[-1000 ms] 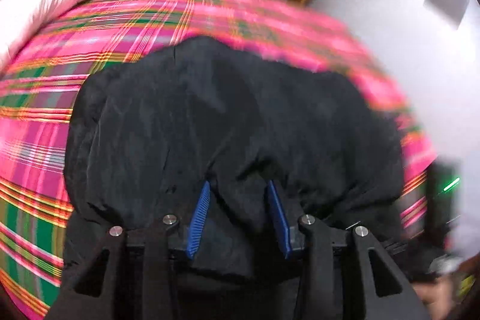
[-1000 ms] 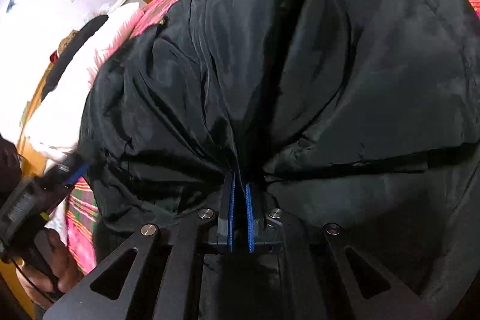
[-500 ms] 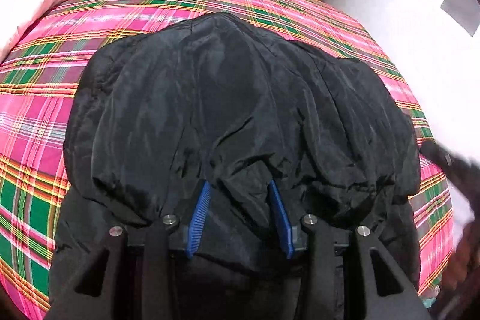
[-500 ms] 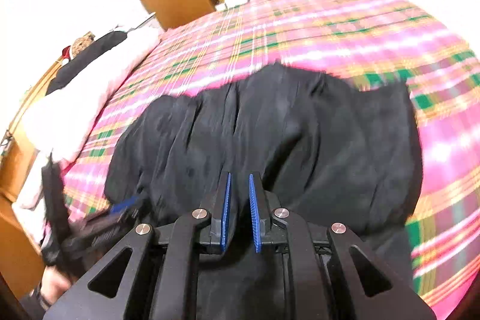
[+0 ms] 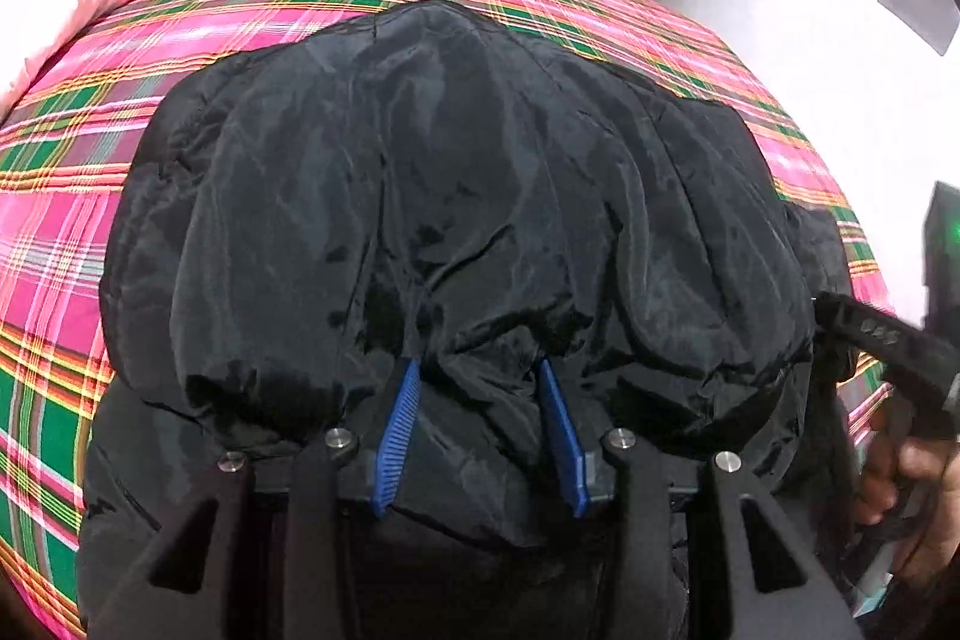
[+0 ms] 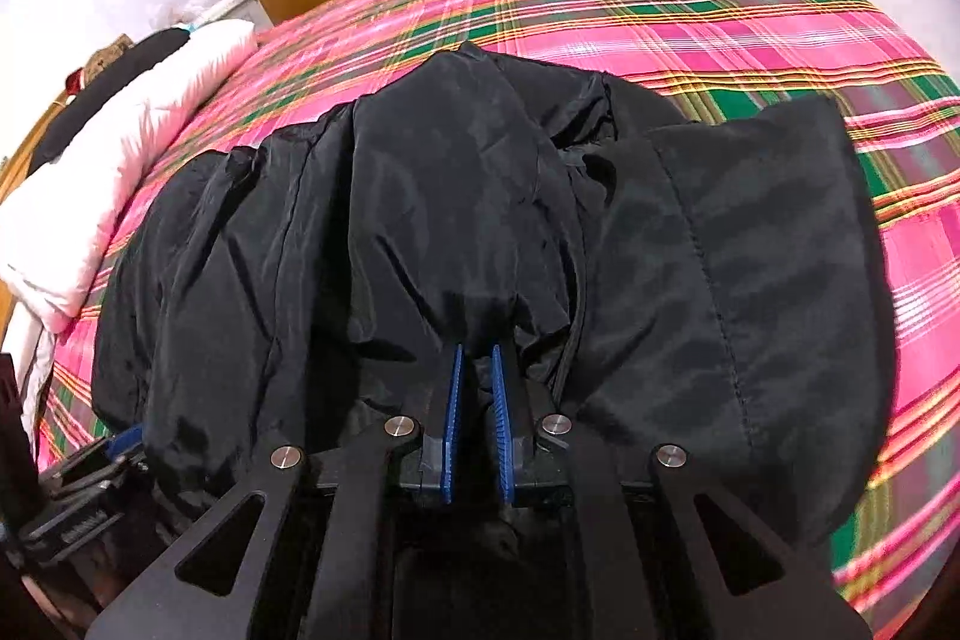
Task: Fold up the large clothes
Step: 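Fold the hem with both tools toward the hood and lower it, then open both tools and release the folded hem onto the jacket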
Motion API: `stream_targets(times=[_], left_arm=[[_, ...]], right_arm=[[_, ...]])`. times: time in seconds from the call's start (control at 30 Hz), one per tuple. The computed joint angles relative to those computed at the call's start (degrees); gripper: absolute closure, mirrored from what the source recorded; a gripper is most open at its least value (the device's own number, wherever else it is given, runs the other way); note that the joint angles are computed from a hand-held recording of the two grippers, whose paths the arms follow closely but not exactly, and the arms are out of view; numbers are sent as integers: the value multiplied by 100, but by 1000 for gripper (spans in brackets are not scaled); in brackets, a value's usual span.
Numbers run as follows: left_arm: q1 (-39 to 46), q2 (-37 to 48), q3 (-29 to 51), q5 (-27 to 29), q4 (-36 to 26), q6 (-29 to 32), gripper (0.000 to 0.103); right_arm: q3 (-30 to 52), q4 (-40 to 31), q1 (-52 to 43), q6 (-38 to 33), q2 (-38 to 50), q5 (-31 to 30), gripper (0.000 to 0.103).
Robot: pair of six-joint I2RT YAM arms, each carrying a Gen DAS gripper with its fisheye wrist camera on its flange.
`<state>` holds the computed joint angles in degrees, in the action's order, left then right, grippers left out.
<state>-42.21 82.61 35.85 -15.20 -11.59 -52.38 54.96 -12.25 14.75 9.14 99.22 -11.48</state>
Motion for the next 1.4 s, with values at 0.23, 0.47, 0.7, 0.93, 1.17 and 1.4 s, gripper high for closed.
stream_targets(times=[0.23, 0.47, 0.7, 0.93, 1.17, 1.4], left_arm=[[-399, -1279, 67, -717, -927, 21, 59], [69, -577, -217, 353, -398, 44, 59], [104, 108, -143, 153, 79, 269, 58], [23, 298, -202, -49, 396, 260, 58], [-212, -907, 9, -144, -931, -14, 59], [188, -1164, 80, -1002, -1105, 531, 59]], right_arm=[[-824, 15, 493, -76, -1794, -263, 91], [-1024, 526, 1044, 71, -440, -47, 92], [-1132, 1097, 1031, 93, 180, -46, 96], [-943, 921, 908, 34, 344, -165, 98], [-1155, 380, 539, -65, -1251, -288, 95], [-245, 499, -198, -89, -474, -261, 95]])
